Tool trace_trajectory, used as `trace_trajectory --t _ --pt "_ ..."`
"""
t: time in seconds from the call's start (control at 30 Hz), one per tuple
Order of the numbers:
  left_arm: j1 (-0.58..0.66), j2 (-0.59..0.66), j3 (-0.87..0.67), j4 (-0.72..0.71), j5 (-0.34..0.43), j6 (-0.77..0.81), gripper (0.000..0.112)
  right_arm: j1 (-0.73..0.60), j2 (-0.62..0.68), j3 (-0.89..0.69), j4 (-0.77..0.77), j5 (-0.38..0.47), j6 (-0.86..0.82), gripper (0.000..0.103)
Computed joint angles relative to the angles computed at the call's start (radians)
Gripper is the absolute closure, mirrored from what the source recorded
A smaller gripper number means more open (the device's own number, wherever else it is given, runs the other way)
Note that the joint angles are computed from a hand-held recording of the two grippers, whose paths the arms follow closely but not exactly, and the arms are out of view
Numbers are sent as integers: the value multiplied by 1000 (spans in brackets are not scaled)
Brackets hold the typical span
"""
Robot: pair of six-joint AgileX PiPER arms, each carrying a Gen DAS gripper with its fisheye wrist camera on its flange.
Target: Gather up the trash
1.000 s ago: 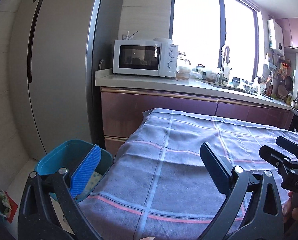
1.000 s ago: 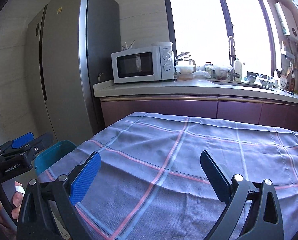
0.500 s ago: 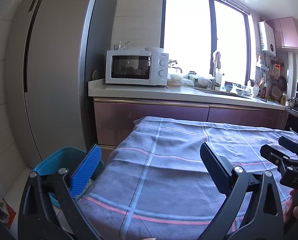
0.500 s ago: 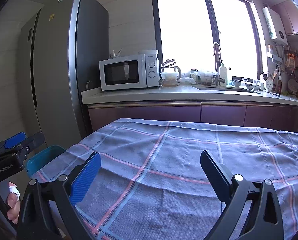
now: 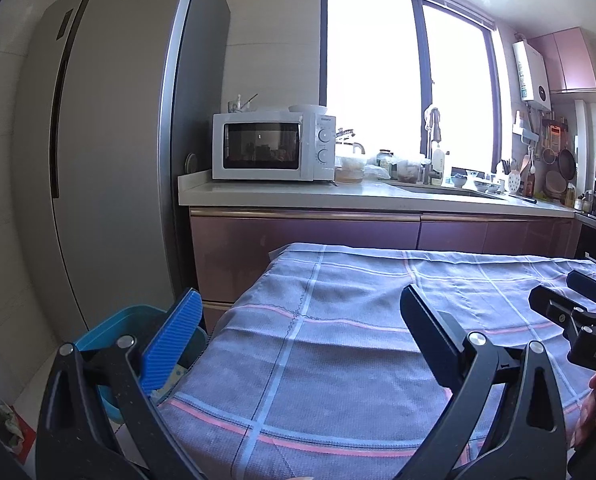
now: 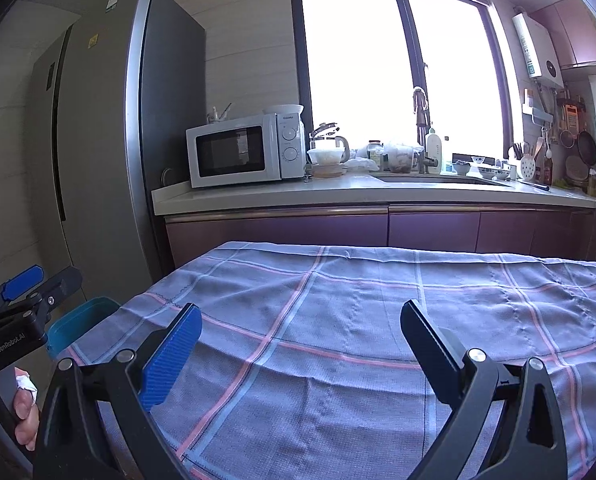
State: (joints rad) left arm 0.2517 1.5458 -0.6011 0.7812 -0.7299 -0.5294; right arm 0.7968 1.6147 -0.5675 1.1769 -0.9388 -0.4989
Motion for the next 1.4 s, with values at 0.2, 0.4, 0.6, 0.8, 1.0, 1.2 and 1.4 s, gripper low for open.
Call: trace_trajectory --t 0.2,0.4,0.6,0.8,1.0,1.2,1.4 --pt "-6 -2 6 -27 -5 16 15 7 -8 12 14 -27 -1 7" --pt "-14 -1 8 -41 -5 28 15 0 -13 20 12 -33 8 7" --pt "-22 3 4 -53 2 33 15 -13 -17 25 0 -25 14 7" --pt "-23 1 8 -64 0 44 15 -18 -19 27 -4 -22 18 7" --pt "-31 2 19 -96 -8 79 15 -19 -20 28 -5 -25 19 7" --pt "-35 3 25 -107 -16 94 15 -15 -25 33 -3 -30 19 7" --pt "-36 0 26 -107 -13 93 15 -26 -27 36 -14 -23 27 7"
